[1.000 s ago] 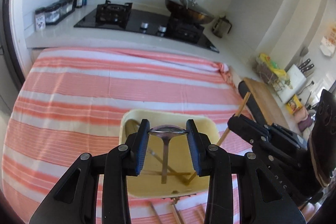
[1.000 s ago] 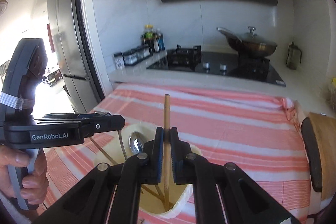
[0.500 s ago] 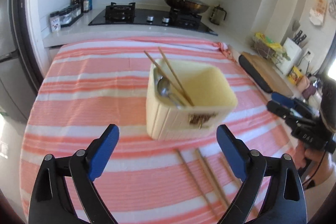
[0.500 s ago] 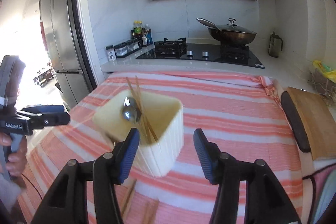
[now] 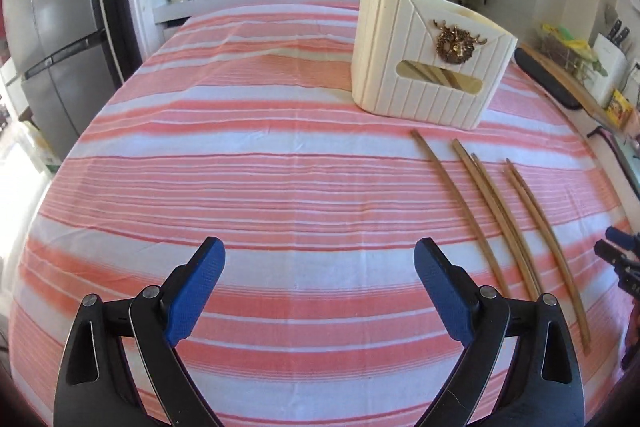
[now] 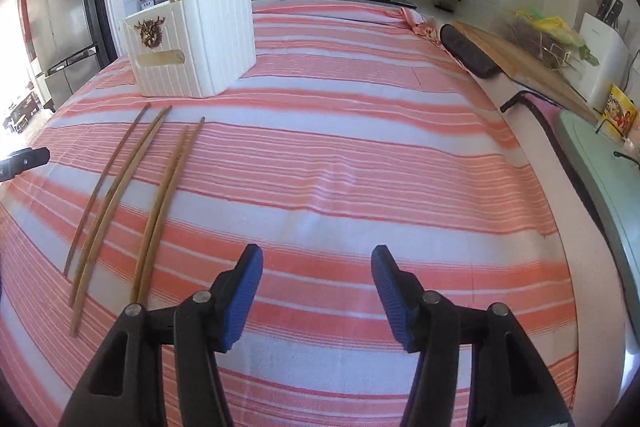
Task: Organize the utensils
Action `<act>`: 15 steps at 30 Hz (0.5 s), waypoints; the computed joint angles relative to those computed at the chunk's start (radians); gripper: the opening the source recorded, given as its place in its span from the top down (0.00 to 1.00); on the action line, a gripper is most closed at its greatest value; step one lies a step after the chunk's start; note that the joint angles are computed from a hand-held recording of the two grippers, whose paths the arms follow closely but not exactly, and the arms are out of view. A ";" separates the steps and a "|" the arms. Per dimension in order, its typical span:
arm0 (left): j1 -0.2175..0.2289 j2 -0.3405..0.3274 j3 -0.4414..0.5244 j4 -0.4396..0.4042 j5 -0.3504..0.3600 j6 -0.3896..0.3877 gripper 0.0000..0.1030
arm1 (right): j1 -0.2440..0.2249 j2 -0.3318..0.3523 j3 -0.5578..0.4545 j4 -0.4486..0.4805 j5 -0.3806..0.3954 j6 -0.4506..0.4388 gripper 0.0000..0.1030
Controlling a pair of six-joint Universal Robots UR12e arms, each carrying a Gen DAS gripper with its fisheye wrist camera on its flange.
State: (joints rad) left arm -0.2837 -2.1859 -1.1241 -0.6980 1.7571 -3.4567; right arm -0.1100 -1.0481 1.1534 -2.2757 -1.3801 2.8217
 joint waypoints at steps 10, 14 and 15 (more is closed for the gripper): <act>0.003 -0.006 -0.012 -0.055 -0.035 -0.009 0.07 | -0.004 0.000 0.014 0.012 0.012 0.020 0.41; 0.001 -0.013 0.004 -0.084 -0.026 -0.009 0.04 | -0.001 0.000 0.016 0.009 0.005 0.011 0.38; -0.001 -0.018 0.014 -0.099 -0.018 -0.001 0.03 | 0.000 0.000 0.017 0.008 0.003 0.010 0.38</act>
